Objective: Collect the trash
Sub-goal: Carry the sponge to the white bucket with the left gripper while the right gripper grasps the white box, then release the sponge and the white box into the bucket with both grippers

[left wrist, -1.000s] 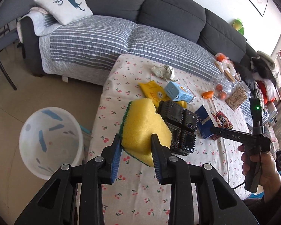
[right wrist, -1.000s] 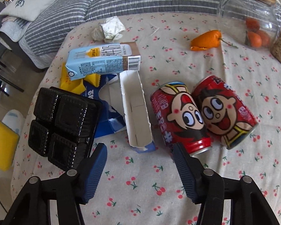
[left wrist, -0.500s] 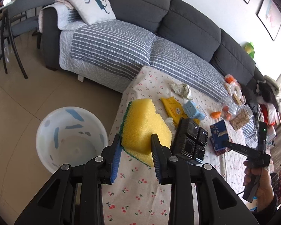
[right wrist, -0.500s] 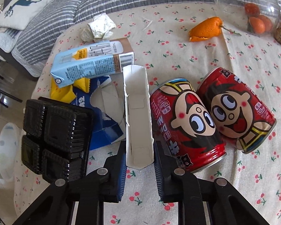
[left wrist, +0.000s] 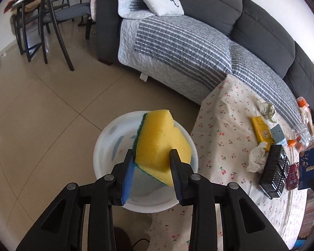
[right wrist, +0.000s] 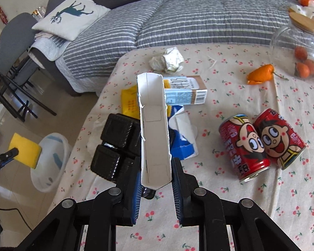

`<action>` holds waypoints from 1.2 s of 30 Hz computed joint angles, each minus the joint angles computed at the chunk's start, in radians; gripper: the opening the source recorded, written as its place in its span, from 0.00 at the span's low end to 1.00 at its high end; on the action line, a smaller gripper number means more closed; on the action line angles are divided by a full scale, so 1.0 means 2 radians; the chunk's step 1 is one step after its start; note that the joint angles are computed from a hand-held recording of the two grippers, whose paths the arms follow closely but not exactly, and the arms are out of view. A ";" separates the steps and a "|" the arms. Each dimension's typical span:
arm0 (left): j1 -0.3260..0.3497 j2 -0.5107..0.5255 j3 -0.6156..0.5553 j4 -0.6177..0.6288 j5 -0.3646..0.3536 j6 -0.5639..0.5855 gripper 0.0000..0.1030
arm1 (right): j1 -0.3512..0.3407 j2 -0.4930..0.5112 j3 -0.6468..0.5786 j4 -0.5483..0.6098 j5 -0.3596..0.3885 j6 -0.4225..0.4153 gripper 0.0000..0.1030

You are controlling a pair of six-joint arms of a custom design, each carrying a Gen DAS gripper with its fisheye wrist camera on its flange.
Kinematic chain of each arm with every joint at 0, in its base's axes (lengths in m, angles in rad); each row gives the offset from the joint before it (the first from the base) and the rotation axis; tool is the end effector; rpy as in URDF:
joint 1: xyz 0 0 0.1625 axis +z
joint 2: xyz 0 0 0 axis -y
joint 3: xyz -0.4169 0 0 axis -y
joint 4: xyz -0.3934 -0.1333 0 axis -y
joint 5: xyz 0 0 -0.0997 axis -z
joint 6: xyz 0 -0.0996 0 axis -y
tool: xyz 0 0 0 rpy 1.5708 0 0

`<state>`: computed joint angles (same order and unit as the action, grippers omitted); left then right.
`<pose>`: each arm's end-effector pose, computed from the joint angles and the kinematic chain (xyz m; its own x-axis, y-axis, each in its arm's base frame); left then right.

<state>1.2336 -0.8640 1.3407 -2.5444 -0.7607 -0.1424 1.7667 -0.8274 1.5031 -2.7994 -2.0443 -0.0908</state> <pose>-0.0512 -0.7669 0.2862 -0.7984 -0.2145 -0.5627 0.1793 0.8073 -0.5623 0.2264 -0.6896 0.2003 -0.9008 -0.0143 0.4341 -0.2484 0.8369 -0.4878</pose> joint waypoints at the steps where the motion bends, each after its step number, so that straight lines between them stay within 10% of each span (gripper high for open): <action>1: 0.000 0.001 0.001 0.000 0.008 -0.004 0.39 | 0.002 0.002 -0.001 0.001 0.003 -0.001 0.23; 4: 0.000 0.002 -0.001 0.028 0.033 -0.027 0.77 | 0.007 0.009 -0.004 0.003 0.014 -0.003 0.23; 10: -0.005 -0.016 0.024 0.036 0.073 -0.013 0.94 | 0.019 0.031 -0.019 0.010 0.031 -0.016 0.23; 36: -0.013 -0.054 0.062 0.017 0.112 0.042 0.99 | 0.047 0.271 -0.307 0.212 0.109 0.034 0.26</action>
<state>1.2075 -0.9713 1.4644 -2.5101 -0.5359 -0.0577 1.8616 -0.2855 0.8897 -2.3762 -1.8271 -0.0232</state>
